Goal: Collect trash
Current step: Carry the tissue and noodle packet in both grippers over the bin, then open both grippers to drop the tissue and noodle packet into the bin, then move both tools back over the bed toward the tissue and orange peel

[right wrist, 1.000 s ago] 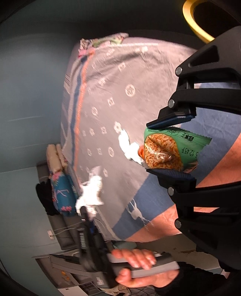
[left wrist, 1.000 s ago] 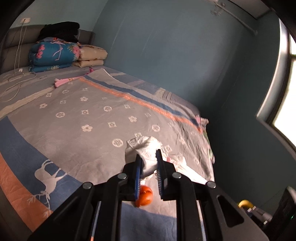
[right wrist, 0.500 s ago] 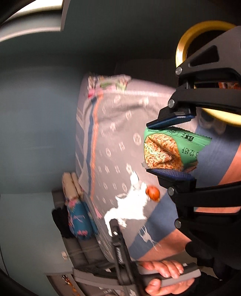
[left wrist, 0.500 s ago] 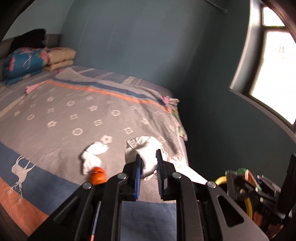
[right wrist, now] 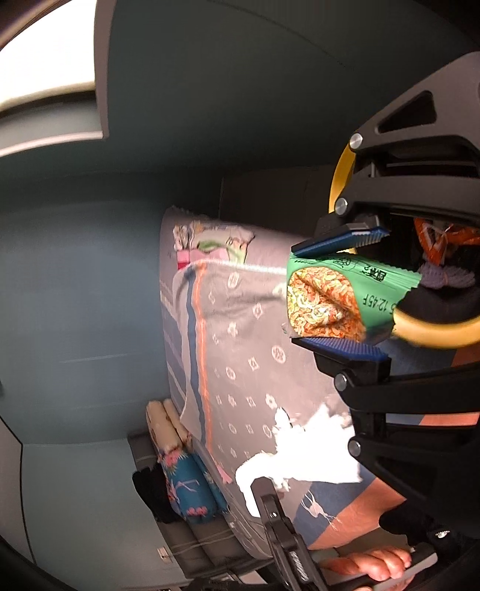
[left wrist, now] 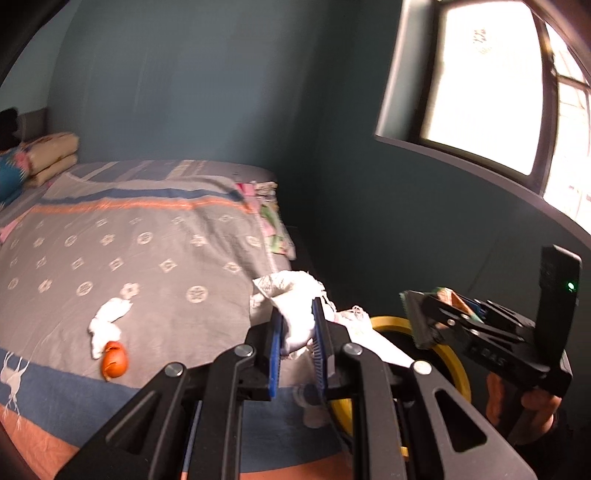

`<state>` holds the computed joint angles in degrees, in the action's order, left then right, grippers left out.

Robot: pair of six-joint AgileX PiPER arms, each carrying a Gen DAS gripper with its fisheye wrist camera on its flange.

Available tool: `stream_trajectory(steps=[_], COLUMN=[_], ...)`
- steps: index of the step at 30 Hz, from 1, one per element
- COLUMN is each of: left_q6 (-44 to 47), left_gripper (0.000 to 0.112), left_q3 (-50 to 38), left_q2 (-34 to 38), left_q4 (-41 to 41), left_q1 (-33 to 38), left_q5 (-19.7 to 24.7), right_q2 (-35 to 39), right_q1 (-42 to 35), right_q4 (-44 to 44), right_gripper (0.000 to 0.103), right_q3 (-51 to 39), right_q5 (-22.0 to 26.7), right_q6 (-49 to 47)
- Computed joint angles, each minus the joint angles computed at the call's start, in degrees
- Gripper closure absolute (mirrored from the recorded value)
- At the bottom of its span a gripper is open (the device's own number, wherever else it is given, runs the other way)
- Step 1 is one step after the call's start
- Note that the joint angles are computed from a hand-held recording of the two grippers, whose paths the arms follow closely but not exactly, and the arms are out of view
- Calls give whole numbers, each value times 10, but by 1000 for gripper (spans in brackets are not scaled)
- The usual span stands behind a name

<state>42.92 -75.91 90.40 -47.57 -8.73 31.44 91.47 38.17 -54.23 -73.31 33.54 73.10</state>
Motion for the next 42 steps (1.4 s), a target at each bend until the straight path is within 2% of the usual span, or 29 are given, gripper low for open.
stream_trajectory(steps=[8, 15, 20, 26, 29, 32, 34, 37, 39, 42], left_q6=[-63, -55, -63, -73, -71, -55, -55, -65, -75, -102], left_gripper=[98, 98, 98, 95, 73, 63, 50, 40, 36, 34], left_q3=[-22, -45, -58, -81, -81, -72, -74, -77, -79, -106], left_q2=[23, 80, 124, 162, 167, 163, 164, 161, 160, 172], left_q4=[66, 56, 58, 47, 43, 16, 6, 19, 36, 65], left_q1=[-73, -117, -144, -148, -145, -132, -118, -96, -79, -43], left_q5=[-11, -6, -5, 25, 28, 34, 43, 38, 25, 35], right_q2=[-35, -45, -50, -59, -62, -62, -62, -60, -57, -42], right_q1=[-55, -97, -144, -174, -184, -187, -188, -186, -181, -172], right_q4=[23, 74, 146, 167, 169, 163, 159, 154, 141, 127], right_gripper=[62, 62, 62, 58, 51, 48, 43, 37, 32, 29], right_q3=[63, 95, 120, 152, 160, 159, 159, 152, 146, 132], right_q5=[-43, -68, -91, -122, -127, -122, -118, -108, -111, -125], right_q6=[16, 7, -24, -31, -27, -13, -4, 0, 12, 15])
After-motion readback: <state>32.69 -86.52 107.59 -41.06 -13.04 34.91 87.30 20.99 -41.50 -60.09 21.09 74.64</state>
